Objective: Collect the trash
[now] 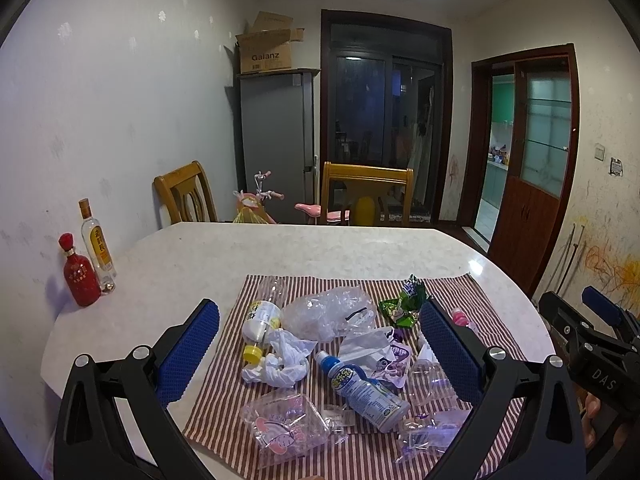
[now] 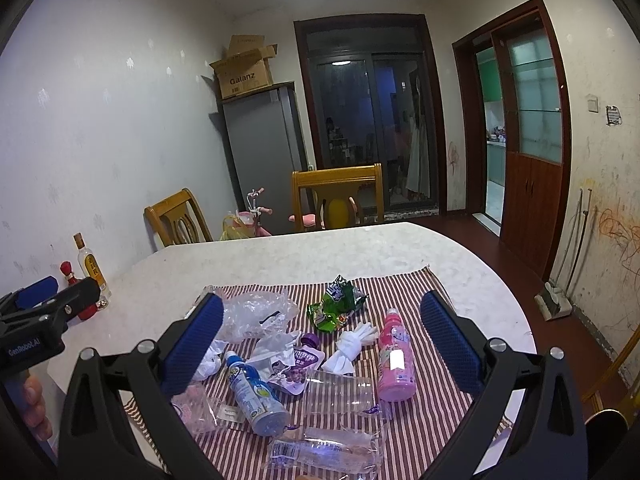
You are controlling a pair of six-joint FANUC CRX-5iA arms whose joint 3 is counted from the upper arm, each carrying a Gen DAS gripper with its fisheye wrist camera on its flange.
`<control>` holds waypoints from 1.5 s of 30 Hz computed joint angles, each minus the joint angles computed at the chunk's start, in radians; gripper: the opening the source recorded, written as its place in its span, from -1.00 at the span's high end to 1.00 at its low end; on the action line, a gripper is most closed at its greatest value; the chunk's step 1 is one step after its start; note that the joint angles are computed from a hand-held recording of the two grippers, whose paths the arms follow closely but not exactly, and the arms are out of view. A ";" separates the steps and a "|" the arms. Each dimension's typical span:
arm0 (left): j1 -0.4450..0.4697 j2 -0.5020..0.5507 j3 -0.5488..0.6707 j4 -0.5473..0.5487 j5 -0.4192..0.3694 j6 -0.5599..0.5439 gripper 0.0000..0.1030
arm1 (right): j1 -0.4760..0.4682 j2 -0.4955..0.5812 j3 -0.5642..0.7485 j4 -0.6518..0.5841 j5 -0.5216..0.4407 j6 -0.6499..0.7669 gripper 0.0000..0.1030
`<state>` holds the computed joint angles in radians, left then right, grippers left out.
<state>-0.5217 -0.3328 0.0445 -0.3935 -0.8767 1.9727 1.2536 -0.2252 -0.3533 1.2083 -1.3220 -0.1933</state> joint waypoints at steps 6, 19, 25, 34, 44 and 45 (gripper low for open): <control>0.009 0.011 0.009 0.013 0.000 -0.014 -0.89 | -0.010 0.002 0.008 -0.012 0.008 0.010 -0.91; 0.029 0.025 0.017 0.038 0.001 -0.046 -0.89 | -0.030 -0.002 0.006 -0.025 0.032 0.008 -0.91; 0.034 0.037 0.022 0.048 -0.001 -0.059 -0.89 | -0.040 -0.003 0.007 -0.033 0.043 0.011 -0.91; 0.068 0.059 0.004 0.087 0.025 -0.101 -0.89 | -0.123 0.004 0.045 -0.125 0.109 0.043 -0.91; 0.203 0.127 -0.037 0.265 0.071 -0.237 -0.89 | -0.488 0.236 0.420 -0.760 0.321 0.459 -0.91; 0.222 0.136 -0.044 0.294 0.078 -0.256 -0.89 | -0.539 0.303 0.513 -0.873 0.301 0.561 -0.91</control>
